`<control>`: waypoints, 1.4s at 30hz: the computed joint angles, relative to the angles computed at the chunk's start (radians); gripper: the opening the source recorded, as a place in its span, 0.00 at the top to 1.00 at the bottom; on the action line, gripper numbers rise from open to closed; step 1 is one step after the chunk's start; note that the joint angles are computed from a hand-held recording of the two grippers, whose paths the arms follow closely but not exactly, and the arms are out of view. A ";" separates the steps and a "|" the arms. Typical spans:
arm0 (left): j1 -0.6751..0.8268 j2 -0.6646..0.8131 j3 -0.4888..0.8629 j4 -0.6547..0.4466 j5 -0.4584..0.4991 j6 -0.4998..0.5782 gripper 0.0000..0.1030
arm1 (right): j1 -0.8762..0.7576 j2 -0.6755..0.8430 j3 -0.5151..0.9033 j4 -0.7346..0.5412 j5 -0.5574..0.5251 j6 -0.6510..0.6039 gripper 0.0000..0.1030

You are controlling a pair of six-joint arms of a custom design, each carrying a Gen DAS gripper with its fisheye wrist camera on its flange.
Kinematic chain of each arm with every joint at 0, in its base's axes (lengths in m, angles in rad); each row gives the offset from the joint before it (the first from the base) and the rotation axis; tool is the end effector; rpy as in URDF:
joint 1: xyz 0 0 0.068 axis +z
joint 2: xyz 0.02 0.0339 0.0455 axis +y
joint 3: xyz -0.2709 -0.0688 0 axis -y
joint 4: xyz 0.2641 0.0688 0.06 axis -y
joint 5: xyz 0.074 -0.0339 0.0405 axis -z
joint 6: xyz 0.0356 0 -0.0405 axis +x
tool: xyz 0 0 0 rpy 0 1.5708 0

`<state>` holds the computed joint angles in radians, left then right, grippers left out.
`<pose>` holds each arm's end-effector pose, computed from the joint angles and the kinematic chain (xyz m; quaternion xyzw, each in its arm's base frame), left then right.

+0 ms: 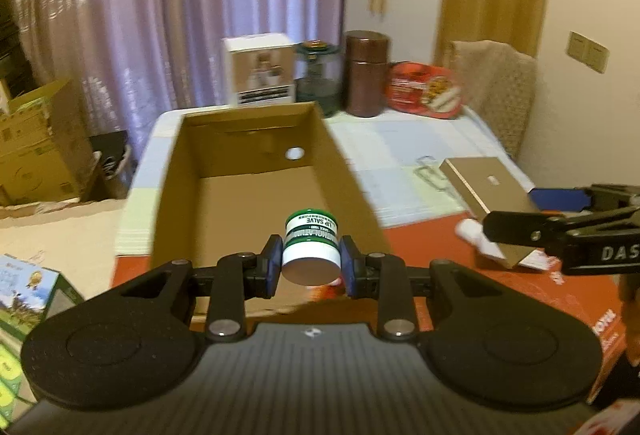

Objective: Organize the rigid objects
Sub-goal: 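Carry the pill bottle and TP-LINK box over the cardboard box with both grippers, then open the left gripper to drop the bottle while the right gripper lowers the TP-LINK box inside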

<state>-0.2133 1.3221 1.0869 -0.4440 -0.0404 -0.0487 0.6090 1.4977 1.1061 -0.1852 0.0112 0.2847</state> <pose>0.3027 -0.0641 0.3040 0.0655 0.8997 -0.0382 0.4298 0.2948 0.2051 0.2786 -0.1393 0.8679 0.2016 0.4321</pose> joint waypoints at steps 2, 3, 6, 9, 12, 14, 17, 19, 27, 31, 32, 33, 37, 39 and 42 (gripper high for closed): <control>0.041 0.013 0.010 -0.006 0.006 0.029 0.75 | 0.022 0.060 0.066 -0.013 0.000 -0.016 0.19; 0.059 0.022 0.015 -0.007 0.013 0.039 0.75 | 0.029 0.085 0.092 -0.019 -0.004 -0.022 0.19; 0.103 0.055 0.030 0.003 0.035 0.060 0.75 | 0.047 0.170 0.178 -0.038 -0.008 -0.038 0.19; 0.135 0.088 0.047 0.015 0.055 0.078 0.75 | 0.052 0.243 0.250 -0.055 -0.018 -0.049 0.19; 0.156 0.124 0.059 0.031 0.067 0.095 0.75 | 0.055 0.303 0.308 -0.065 -0.024 -0.060 0.19; 0.169 0.147 0.067 0.042 0.076 0.100 0.75 | 0.059 0.332 0.335 -0.072 -0.026 -0.063 0.19; 0.183 0.178 0.077 0.056 0.086 0.102 0.75 | 0.063 0.377 0.379 -0.084 -0.032 -0.070 0.19; 0.189 0.195 0.081 0.064 0.090 0.104 0.75 | 0.063 0.401 0.401 -0.088 -0.038 -0.075 0.19; 0.208 0.258 0.107 0.088 0.106 0.109 0.75 | 0.055 0.460 0.461 -0.103 -0.034 -0.076 0.19; 0.211 0.295 0.125 0.094 0.104 0.119 0.75 | 0.046 0.481 0.478 -0.107 -0.038 -0.073 0.19; 0.210 0.301 0.128 0.097 0.103 0.121 0.75 | 0.044 0.484 0.481 -0.107 -0.039 -0.073 0.19; 0.209 0.306 0.129 0.100 0.103 0.123 0.75 | 0.041 0.489 0.486 -0.107 -0.039 -0.074 0.19; 0.207 0.327 0.140 0.114 0.094 0.121 0.75 | 0.037 0.499 0.492 -0.108 -0.046 -0.074 0.19; 0.209 0.341 0.151 0.121 0.099 0.115 0.75 | 0.035 0.504 0.495 -0.107 -0.049 -0.073 0.19; 0.210 0.339 0.145 0.148 0.085 0.102 0.70 | 0.033 0.508 0.501 -0.108 -0.050 -0.069 0.19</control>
<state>-0.0034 1.6611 1.2320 -0.2959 0.0442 0.0528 0.6417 2.0055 1.6070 -0.2932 -0.0383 0.2161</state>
